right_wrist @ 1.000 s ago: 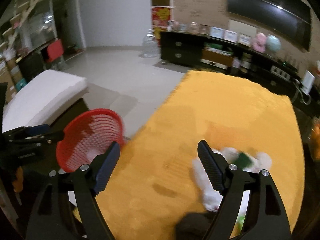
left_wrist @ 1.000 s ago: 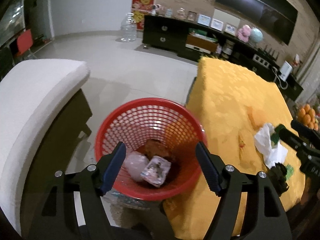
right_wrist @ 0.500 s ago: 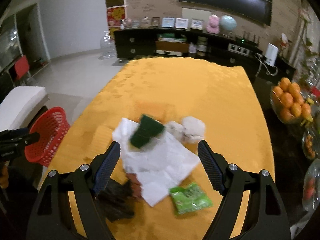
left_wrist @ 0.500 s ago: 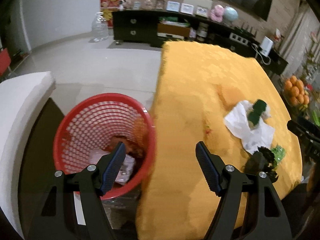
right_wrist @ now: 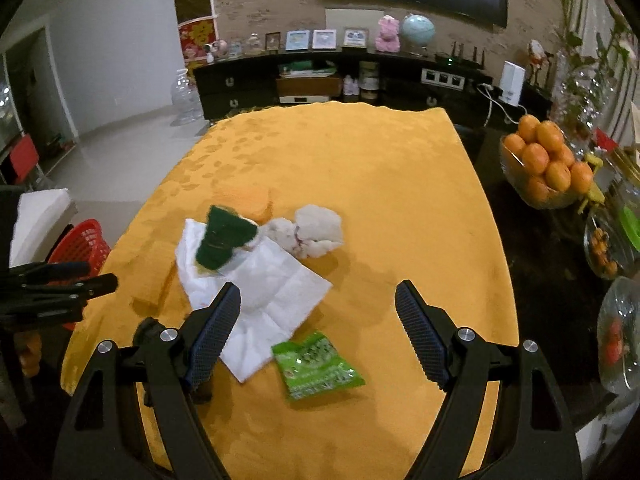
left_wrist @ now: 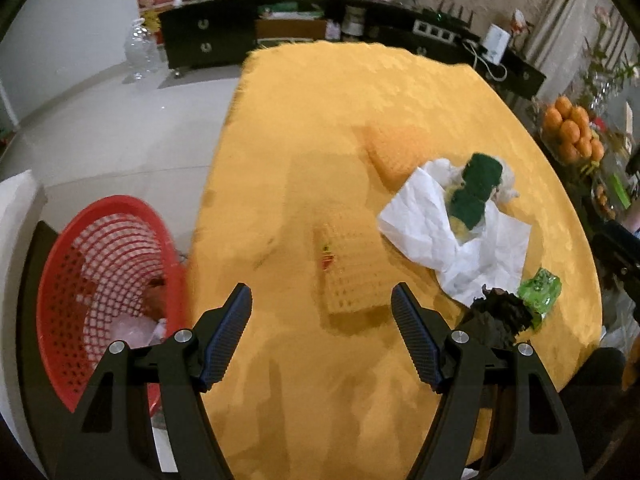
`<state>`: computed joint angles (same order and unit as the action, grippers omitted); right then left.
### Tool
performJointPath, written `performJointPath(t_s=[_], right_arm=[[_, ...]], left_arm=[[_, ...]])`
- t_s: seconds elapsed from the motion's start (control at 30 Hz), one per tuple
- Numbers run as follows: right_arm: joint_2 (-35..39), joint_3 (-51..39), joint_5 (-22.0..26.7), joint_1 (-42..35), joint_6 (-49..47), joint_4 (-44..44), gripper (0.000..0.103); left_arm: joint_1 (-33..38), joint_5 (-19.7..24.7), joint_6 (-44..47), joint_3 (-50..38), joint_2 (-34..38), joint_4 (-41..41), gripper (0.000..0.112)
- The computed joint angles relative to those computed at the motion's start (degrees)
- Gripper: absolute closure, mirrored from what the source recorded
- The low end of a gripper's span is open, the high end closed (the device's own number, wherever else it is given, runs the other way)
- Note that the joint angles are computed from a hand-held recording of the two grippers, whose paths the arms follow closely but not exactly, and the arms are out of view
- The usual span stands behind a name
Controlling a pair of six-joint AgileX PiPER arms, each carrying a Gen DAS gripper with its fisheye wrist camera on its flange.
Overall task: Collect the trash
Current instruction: 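Move both tools back over the table toward the yellow foam net, then grasp the yellow foam fruit net with the left tool while the right tool grasps the black bag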
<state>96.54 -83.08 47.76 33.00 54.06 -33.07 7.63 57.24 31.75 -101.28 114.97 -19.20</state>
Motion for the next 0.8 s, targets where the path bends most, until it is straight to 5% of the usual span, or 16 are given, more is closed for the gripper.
performJointPath(t_s=[0.53,0.6,0.8], right_arm=[[-2.52,5.48,-2.16,-2.93,0.63,1.46,0.026],[-2.24,5.42,-2.33,-3.15,0.26,1.97,0.026],[-1.60,4.82,-2.37,-2.56,-0.26,2.38,0.026]], left_arm=[[-4.95,1.73,-4.15,-8.56,8.50,4.42,0.044],[-5.03,1.47,-3.71,-8.09,8.52,4.54,0.059],[-4.91,-1.71,-1.84,-5.06,7.32,4.52,0.079]])
